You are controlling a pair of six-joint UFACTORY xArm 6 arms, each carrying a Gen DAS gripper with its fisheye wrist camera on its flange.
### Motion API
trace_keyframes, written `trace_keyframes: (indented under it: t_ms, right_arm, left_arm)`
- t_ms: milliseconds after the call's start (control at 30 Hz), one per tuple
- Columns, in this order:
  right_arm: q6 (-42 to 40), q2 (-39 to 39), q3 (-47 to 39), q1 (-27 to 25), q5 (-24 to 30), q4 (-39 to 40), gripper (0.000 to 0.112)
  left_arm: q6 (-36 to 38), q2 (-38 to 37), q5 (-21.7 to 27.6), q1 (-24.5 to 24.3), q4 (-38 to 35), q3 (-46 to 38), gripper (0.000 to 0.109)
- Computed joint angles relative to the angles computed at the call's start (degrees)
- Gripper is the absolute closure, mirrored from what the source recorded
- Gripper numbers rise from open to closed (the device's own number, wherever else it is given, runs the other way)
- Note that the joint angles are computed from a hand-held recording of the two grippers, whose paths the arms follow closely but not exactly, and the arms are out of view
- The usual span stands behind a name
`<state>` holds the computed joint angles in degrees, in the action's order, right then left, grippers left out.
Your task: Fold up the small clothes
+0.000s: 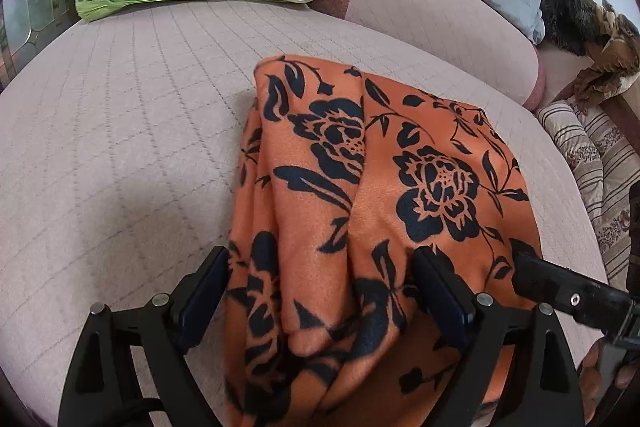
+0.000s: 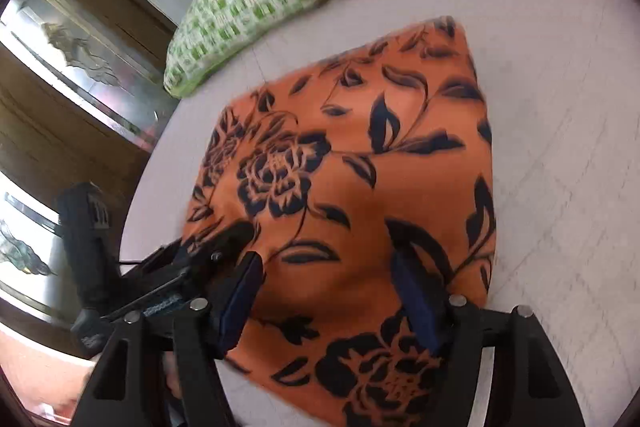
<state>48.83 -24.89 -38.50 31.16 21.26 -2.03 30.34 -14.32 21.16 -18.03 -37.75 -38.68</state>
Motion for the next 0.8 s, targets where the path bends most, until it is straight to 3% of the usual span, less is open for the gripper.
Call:
trace_keyframes:
  t_ms: [100,167,300,333,367,400,433,467,567,633,700,800]
  right_arm:
    - [-3.14,-0.19,-1.04,0.09,2.63,2.62,0.04]
    - [-4.77,0.03,-0.65,-0.2,1.38,4.1,0.04]
    - [-5.59,-1.53,0.99,-0.21,0.35,5.09,0.039]
    - [-7.41,-1.48,1.13,-0.69,0.05,6.8,0.039]
    - [-8.43,-1.17,0.97,-0.66,-0.26,8.06,0.039]
    - [-9.95,-1.11,1.03,-0.66,-0.61,9.79,0.039]
    - [-11.48,-1.15,1.2,-0.69,-0.97,11.68,0.039]
    - [-12.84,-1.09,1.28,-0.75,-1.34,13.42,0.039]
    - [-15.35,-0.39,1.08,-0.81,-1.96,15.91,0.039]
    - [-15.93,0.18,0.81,-0.7,-2.28,15.98,0.039]
    - [-17.77,-0.41,1.51,-0.23,-3.72,17.75,0.033]
    - [-17.65,-0.7,1.73,-0.22,-4.13,17.68,0.032]
  left_arm:
    - [6.44,-4.65,0.99,2.26,-9.0,0.34,0.017]
    - [9.06,-4.29,4.74,4.97,-13.57,-2.47,0.017]
    - [6.04,7.92,18.39,9.79,-10.46,-15.33,0.018]
    - [4.17,11.18,21.85,10.46,-9.24,-18.35,0.023]
    - [1.4,14.65,24.88,10.89,-7.11,-21.45,0.04]
    - [1.02,17.02,27.27,11.12,-6.35,-23.69,0.048]
    - [2.41,17.48,27.9,11.31,-7.28,-24.29,0.065]
    - [2.62,17.27,29.04,11.53,-7.44,-24.7,0.073]
    - [4.59,15.48,23.16,9.11,-4.73,-21.79,0.069]
    - [6.41,15.46,22.73,9.27,-6.87,-21.15,0.064]
    - [3.61,13.82,23.39,9.89,-5.45,-20.95,0.054]
    - [3.34,7.55,18.31,9.11,-3.08,-16.35,0.047]
